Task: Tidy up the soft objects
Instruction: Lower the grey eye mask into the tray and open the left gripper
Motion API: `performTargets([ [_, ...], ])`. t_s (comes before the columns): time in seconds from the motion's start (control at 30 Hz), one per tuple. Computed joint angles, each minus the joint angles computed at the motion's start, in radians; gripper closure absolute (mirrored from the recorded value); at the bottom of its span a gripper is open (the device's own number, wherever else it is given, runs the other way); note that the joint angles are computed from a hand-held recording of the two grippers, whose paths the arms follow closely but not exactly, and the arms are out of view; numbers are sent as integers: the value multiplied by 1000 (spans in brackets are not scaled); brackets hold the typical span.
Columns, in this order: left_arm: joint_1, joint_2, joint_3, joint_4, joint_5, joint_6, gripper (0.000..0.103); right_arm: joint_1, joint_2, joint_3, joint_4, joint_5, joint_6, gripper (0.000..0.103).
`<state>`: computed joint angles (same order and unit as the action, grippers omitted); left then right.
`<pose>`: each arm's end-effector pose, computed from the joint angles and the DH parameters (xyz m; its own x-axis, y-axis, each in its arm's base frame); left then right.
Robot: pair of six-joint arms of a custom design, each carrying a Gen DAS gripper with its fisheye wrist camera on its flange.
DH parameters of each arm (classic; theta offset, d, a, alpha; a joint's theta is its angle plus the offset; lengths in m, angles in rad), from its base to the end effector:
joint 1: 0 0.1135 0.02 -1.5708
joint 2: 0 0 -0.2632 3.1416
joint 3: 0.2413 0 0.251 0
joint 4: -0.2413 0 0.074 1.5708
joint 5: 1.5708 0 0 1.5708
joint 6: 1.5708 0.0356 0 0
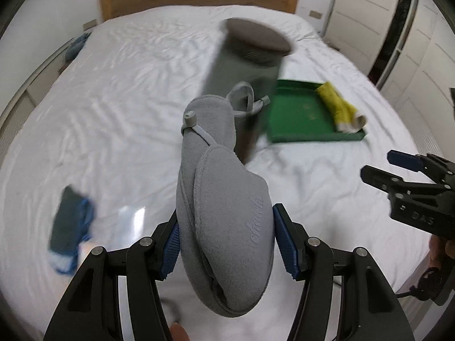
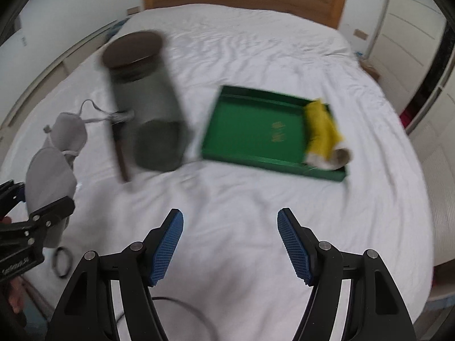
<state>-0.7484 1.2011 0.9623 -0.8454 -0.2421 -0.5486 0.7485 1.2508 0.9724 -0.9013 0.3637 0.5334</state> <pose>0.1719 -0.1480 0.2636 -0.8543 0.1025 -0.5095 0.1558 0.9858 -0.0630 0.1764 0.1465 0.2549 -0.8562 -0.1466 -0.4955 -0.1177 0.9890 -0.0894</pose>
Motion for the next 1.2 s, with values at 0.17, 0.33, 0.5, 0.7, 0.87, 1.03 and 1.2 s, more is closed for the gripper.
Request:
performTargets([
  [0.17,180,-216,-147,-92,59,134,49,205,119,85,-6,-4,168,34],
  [0.33,480,-363,-240,-153,181,382,49,329,264,181,36,-22,256,34],
  [0.5,818,-418,-296,-181,333,682,49,411,405,269,72,-38,310,34],
  [0.7,1014,-341,-333,-107,436,853,49,432,523,332,117,-69,345,34],
  [0.87,1017,-320,-343,-57,466,856,50,410,560,339,134,-80,325,34],
  [1.03,934,-334,-332,-70,470,793,61,393,560,315,165,-78,320,35],
  [1.2,750,-351,-317,-80,413,642,69,373,475,232,182,-71,319,35],
])
